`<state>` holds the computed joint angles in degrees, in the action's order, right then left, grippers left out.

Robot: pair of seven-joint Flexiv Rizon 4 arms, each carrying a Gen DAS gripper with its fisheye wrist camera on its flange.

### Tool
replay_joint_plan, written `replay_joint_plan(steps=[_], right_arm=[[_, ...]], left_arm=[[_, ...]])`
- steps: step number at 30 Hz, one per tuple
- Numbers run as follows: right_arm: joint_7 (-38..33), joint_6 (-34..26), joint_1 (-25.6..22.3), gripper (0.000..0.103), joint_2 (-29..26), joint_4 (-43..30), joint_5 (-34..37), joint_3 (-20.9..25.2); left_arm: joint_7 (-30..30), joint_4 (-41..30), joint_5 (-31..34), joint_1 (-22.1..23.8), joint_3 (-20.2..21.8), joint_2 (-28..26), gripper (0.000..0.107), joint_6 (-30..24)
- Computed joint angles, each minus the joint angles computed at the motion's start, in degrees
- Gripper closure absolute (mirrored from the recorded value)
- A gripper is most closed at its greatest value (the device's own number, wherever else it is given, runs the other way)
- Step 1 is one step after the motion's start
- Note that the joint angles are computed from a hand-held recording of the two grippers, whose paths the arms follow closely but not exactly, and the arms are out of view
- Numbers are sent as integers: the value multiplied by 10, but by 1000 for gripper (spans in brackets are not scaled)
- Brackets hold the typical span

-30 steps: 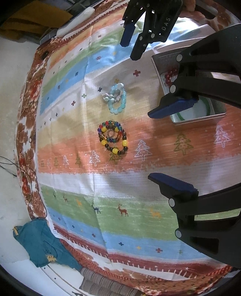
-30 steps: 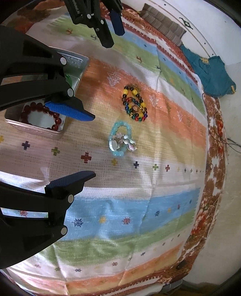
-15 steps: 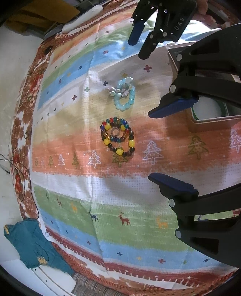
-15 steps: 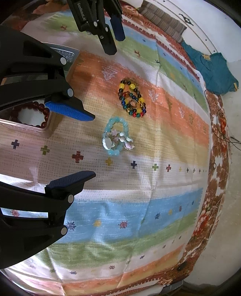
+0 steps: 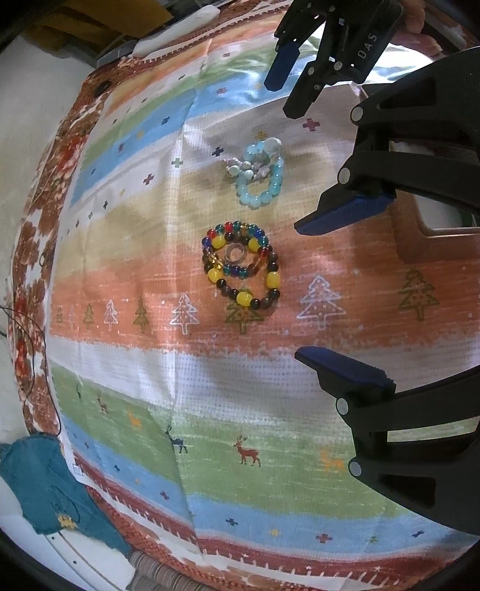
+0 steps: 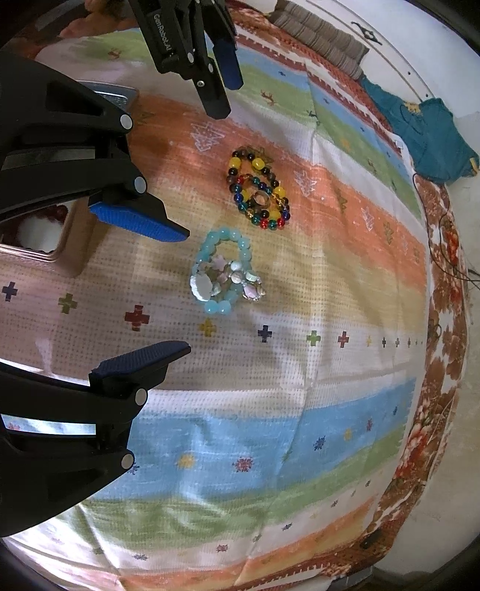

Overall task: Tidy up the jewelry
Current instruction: 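Move both open grippers back toward the remaining bead bracelets, then grasp the multicolour bead bracelet with the left gripper while the right grasps the light blue bracelet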

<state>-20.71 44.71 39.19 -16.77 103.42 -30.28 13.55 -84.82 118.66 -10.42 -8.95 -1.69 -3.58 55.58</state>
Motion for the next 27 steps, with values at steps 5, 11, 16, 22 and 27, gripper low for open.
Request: replay_joint_plan(steps=[5, 11, 16, 22, 27], right_arm=[[-10, -3, -1, 48, -10, -8, 4, -2], [-19, -8, -2, 48, -20, -17, 10, -6], [-26, -12, -2, 48, -29, -24, 15, -8], [-35, -13, -3, 48, -37, -31, 21, -10], [-42, -15, -3, 47, -42, -36, 26, -12]], left_arm=[[1, -8, -7, 2, -2, -17, 44, 1], [-4, -25, 0, 1, -4, -40, 44, 1], [7, -34, -8, 1, -7, -54, 44, 3], [34, -40, -24, 2, -12, -68, 44, -2], [46, -45, -30, -1, -14, -76, 44, -6]])
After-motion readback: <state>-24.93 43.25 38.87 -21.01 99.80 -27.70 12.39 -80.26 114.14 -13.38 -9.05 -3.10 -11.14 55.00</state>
